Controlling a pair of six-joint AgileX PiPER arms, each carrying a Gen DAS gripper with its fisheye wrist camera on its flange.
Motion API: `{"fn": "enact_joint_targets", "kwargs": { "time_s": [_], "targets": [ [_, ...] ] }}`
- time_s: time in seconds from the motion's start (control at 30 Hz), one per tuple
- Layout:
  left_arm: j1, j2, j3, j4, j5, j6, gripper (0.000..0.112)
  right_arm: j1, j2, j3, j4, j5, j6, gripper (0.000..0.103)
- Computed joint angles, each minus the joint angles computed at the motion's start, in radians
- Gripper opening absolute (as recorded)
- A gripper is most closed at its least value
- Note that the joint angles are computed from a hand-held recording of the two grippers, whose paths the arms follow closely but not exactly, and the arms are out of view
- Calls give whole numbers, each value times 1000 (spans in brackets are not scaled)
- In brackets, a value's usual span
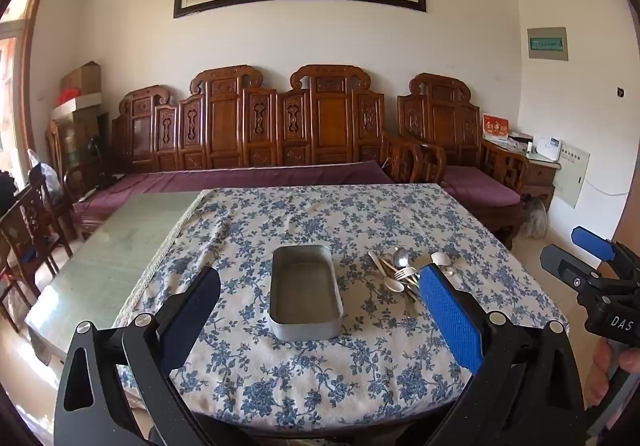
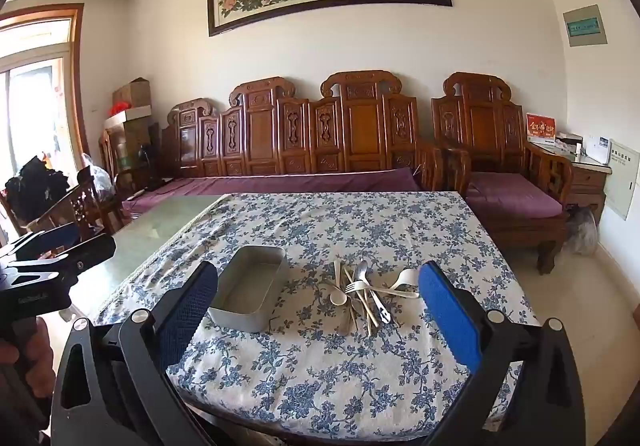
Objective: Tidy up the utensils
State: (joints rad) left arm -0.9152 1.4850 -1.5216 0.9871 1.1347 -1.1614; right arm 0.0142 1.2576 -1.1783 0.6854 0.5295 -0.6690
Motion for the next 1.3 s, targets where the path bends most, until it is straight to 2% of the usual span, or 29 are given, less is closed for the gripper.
{"fn": "enact_joint_targets", "kwargs": {
  "time_s": [0.23,0.27,0.4,1.3],
  "targets": [
    [-2,36,-35,11,13,21,97,4,1,-1,1,2,4,101],
    [1,4,-3,6,-7,-9,97,3,-10,11,3,-1,0,101],
    [1,12,-15,5,-5,-1,97,1,-13,11,2,0,-1,101],
    [-55,-4,-50,27,46,13,97,9,-10,-32,-33,25,44,101]
  ]
}}
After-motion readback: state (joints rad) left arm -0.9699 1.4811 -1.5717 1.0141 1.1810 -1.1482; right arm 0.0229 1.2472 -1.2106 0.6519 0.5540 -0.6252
